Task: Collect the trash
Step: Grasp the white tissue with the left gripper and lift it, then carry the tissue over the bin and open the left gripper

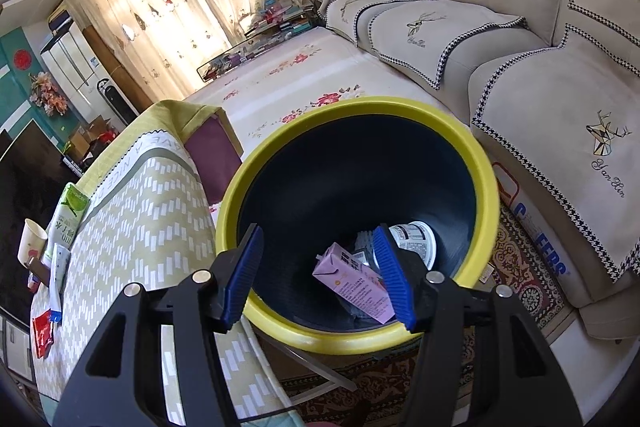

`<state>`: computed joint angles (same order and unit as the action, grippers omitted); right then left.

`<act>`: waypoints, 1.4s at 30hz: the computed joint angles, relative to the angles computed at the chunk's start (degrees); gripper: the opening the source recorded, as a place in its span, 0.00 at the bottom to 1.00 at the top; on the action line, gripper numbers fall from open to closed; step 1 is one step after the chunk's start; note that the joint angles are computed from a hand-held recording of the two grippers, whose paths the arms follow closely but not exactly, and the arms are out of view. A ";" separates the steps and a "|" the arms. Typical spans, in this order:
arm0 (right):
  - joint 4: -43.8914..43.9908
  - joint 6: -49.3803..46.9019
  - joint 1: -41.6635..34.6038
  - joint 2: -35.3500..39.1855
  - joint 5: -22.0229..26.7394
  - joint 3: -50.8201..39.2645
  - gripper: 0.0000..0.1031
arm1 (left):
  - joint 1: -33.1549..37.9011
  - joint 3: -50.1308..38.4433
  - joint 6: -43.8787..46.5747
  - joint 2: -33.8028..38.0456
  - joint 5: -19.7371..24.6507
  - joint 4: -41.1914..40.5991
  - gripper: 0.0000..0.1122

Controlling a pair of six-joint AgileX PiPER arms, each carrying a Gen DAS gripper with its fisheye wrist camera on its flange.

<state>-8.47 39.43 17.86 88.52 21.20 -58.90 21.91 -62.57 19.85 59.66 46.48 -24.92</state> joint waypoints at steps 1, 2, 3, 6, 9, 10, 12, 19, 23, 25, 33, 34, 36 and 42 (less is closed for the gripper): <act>-0.21 0.30 -0.28 -0.30 -0.15 0.38 0.53 | -1.33 -0.45 -0.97 -0.13 0.17 0.89 0.09; -0.37 0.63 -0.46 -0.57 -0.38 0.76 0.53 | -3.47 -0.83 -2.40 -0.18 0.15 2.26 0.09; 0.11 0.27 -0.92 -0.98 -0.66 1.27 0.54 | -5.48 -1.13 -3.71 -0.02 0.05 3.47 0.09; -0.57 0.84 -1.60 -2.15 -0.67 2.26 0.55 | -12.48 -2.13 -7.60 1.48 -0.30 6.09 0.09; -1.43 1.42 -2.28 -3.73 -0.69 3.62 0.55 | -20.04 -3.37 -11.21 4.32 -1.38 8.21 0.09; -1.39 1.38 -2.68 -4.31 -0.75 4.14 0.55 | -22.69 -3.98 -12.13 5.66 -1.83 8.80 0.09; -2.77 2.79 -3.11 -5.24 -0.60 4.94 0.55 | -27.71 -5.42 -13.61 8.63 -2.76 9.84 0.09; -3.16 2.11 -6.59 -8.37 0.18 7.45 0.56 | -41.38 -16.44 -14.37 23.87 -2.98 10.40 0.09; -3.01 1.24 -8.91 -9.52 0.74 8.70 0.56 | -47.16 -27.56 -15.42 35.93 -0.10 11.34 0.09; -2.29 0.04 -10.25 -9.99 1.06 9.37 0.56 | -48.48 -33.49 -15.37 41.85 2.51 10.66 0.09; 0.50 -4.01 -14.10 -11.73 1.77 11.58 0.56 | -52.03 -56.72 -22.51 62.64 11.04 15.91 0.16; 0.56 -4.00 -14.16 -11.83 1.81 11.69 0.56 | -52.10 -58.62 -22.90 64.33 11.70 16.17 0.28; 1.79 -5.51 -14.80 -11.87 1.70 11.91 0.56 | -52.82 -63.54 -24.79 67.66 13.27 17.59 0.49; 2.91 -6.59 -14.18 -11.84 1.86 11.69 0.57 | -52.32 -63.58 -25.46 67.35 12.45 17.37 0.62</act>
<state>-5.57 32.84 3.68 76.69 23.06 -47.21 -30.41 -126.16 -5.61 127.01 58.93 -7.56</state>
